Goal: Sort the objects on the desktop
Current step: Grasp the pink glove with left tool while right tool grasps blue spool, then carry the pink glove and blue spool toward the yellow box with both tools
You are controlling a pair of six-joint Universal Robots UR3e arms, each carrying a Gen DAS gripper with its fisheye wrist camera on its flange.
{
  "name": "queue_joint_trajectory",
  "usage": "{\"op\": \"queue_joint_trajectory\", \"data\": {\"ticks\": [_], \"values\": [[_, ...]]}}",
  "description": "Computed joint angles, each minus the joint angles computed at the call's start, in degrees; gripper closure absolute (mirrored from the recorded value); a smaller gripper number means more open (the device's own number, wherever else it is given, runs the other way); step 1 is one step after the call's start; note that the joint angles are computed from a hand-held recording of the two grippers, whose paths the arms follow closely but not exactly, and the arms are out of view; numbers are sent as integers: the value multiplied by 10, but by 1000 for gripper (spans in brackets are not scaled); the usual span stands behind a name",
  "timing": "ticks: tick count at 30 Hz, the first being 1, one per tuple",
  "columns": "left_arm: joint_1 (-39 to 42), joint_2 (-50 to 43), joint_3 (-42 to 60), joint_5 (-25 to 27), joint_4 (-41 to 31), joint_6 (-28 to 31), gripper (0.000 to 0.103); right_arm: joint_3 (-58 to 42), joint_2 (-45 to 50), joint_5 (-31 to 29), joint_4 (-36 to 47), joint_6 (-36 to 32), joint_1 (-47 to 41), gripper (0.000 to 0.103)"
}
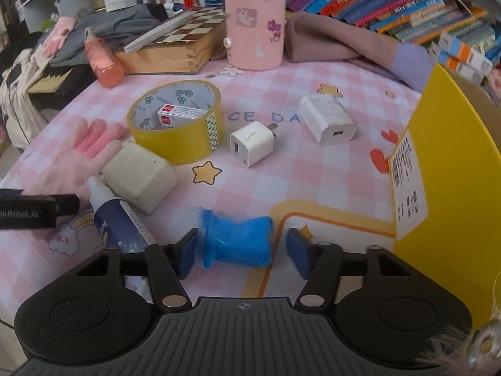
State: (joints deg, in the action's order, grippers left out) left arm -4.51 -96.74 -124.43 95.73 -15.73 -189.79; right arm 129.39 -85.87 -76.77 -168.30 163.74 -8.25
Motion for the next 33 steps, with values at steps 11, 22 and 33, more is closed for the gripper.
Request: {"op": "queue_joint_trajectory", "data": {"ticks": [11,22,33], "values": [[14,55,-45,-25,50,-22,82,19,-40,35,1,-14,-27,63],[48,206,-102,-53,63,-27,82,61,-148,65,22,-4,-50,63],[98,429,-183,-149,-54,5,82,119,-345,91,141,-5,-80,63]]}}
